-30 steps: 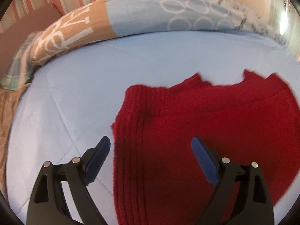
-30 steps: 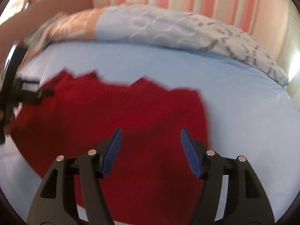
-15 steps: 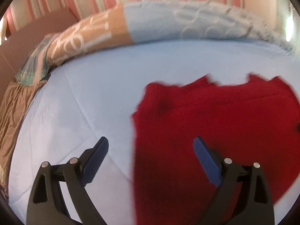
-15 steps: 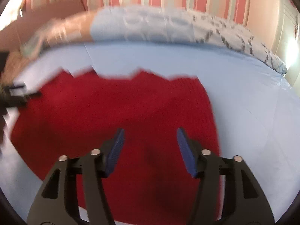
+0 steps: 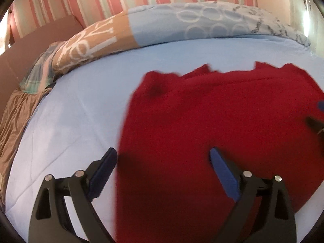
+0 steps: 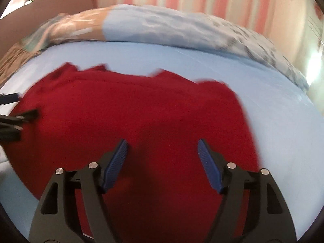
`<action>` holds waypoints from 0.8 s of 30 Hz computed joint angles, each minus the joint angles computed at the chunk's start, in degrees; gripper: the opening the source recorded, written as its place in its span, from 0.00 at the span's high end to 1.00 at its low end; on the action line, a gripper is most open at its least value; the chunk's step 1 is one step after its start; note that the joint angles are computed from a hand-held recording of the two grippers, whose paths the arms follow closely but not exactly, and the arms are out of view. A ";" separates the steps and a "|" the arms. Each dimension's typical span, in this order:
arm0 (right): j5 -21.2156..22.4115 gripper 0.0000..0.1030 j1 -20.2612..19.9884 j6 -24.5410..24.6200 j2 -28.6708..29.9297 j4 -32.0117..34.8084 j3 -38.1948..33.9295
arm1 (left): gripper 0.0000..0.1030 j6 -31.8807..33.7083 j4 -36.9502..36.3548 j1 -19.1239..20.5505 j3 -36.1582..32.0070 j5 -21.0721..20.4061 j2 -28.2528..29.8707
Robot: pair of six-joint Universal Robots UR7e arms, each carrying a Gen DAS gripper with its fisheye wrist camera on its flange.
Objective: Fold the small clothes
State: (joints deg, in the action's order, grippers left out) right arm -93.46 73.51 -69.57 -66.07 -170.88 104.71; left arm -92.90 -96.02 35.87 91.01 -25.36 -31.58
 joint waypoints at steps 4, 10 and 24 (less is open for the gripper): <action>-1.32 0.37 -1.90 0.41 -0.78 1.23 -2.70 | 0.05 5.00 -12.43 0.00 8.63 -2.20 -5.10; -2.63 0.34 -2.65 1.30 -0.02 2.83 -3.96 | 0.01 1.93 -3.72 0.76 4.43 -2.68 -3.30; -4.60 0.28 0.54 0.24 -0.63 -4.15 2.35 | 0.01 4.54 1.28 0.35 -11.57 -2.93 7.50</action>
State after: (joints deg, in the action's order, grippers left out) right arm -98.06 74.05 -69.32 -66.70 -175.03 107.06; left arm -88.36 -94.73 36.21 79.44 -28.28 -24.08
